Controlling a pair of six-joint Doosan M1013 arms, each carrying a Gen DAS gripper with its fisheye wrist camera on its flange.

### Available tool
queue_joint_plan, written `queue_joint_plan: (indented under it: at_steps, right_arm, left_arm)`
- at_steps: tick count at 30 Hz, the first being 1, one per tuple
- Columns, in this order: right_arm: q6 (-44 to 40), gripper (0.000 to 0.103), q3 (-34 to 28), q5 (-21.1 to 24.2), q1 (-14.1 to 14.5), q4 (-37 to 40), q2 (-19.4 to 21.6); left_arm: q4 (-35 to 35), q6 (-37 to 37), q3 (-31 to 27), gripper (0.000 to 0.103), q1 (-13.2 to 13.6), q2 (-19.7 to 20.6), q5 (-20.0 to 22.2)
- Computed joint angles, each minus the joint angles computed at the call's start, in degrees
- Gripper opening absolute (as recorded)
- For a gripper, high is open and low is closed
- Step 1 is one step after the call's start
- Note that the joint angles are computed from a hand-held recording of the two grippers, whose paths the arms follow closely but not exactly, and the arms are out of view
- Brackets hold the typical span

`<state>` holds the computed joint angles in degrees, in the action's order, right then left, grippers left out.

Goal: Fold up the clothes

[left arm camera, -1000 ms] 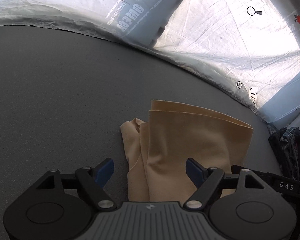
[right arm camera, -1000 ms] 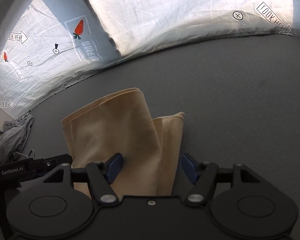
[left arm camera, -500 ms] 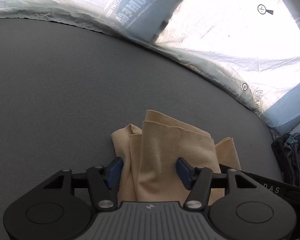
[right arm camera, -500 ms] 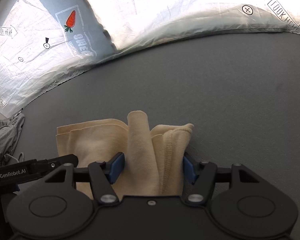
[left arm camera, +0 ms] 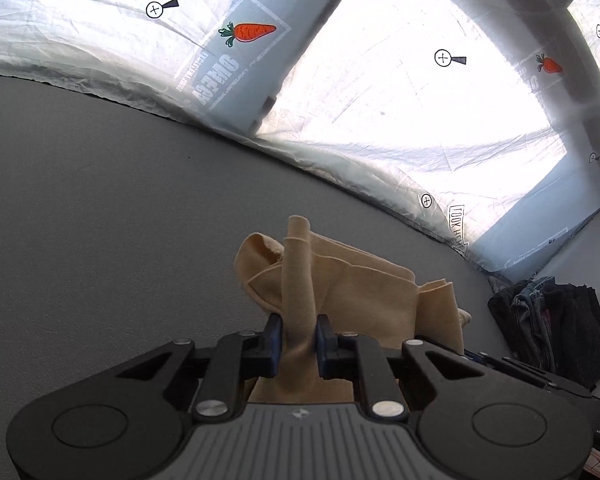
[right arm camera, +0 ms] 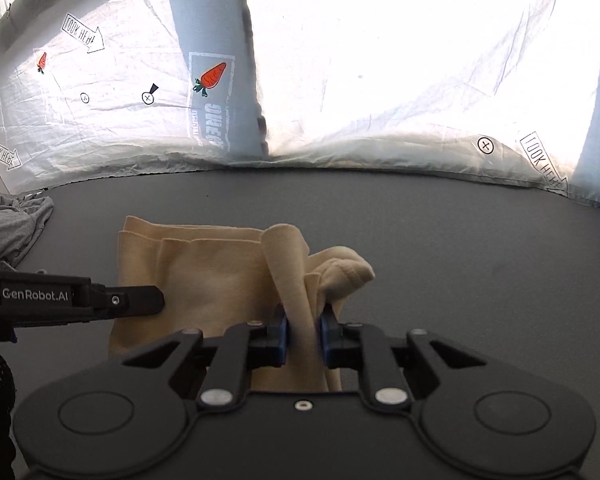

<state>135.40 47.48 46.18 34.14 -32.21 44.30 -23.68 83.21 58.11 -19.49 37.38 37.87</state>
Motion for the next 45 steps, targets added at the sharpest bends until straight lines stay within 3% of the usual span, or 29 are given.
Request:
queue_joint_plan:
  at_steps: [4, 10, 17, 23, 28, 35, 41, 45]
  right_arm:
    - [8.1, 0.015, 5.4, 0.4, 2.7, -11.6, -4.3]
    - [22.2, 0.015, 14.5, 3.1, 4.7, -27.5, -11.2]
    - [38.8, 0.015, 24.4, 7.3, 3.7, -42.9, -18.4]
    - [48.4, 0.016, 35.5, 6.8, 1.2, -51.4, -27.1]
    - [50.4, 0.016, 44.0, 4.4, -2.6, -54.2, -35.2]
    - [51.9, 0.017, 52.6, 1.2, -10.4, -58.6, -42.7]
    - [53.4, 0.017, 56.2, -1.7, -16.2, -63.9, -45.7]
    - [55.0, 0.017, 55.5, -4.3, -19.6, -67.9, -45.1]
  left_arm:
    - [-3.6, 5.2, 5.1, 0.017, -0.8, -4.6, -3.9]
    - [-14.7, 13.3, 8.5, 0.016, -2.4, -8.5, -4.5]
    - [-27.5, 31.3, 6.2, 0.016, -6.7, -8.6, -6.2]
    - [-30.2, 38.5, 5.1, 0.016, -13.0, -8.5, -11.2]
    - [-23.0, 29.5, 2.2, 0.016, -19.3, -7.1, -14.7]
    - [-19.7, 24.3, -6.7, 0.017, -25.8, -1.3, -13.3]
    - [-14.7, 20.0, -15.9, 0.017, -29.3, 4.2, -11.7]
    - [-9.5, 15.7, -24.4, 0.017, -30.3, 8.9, -9.7]
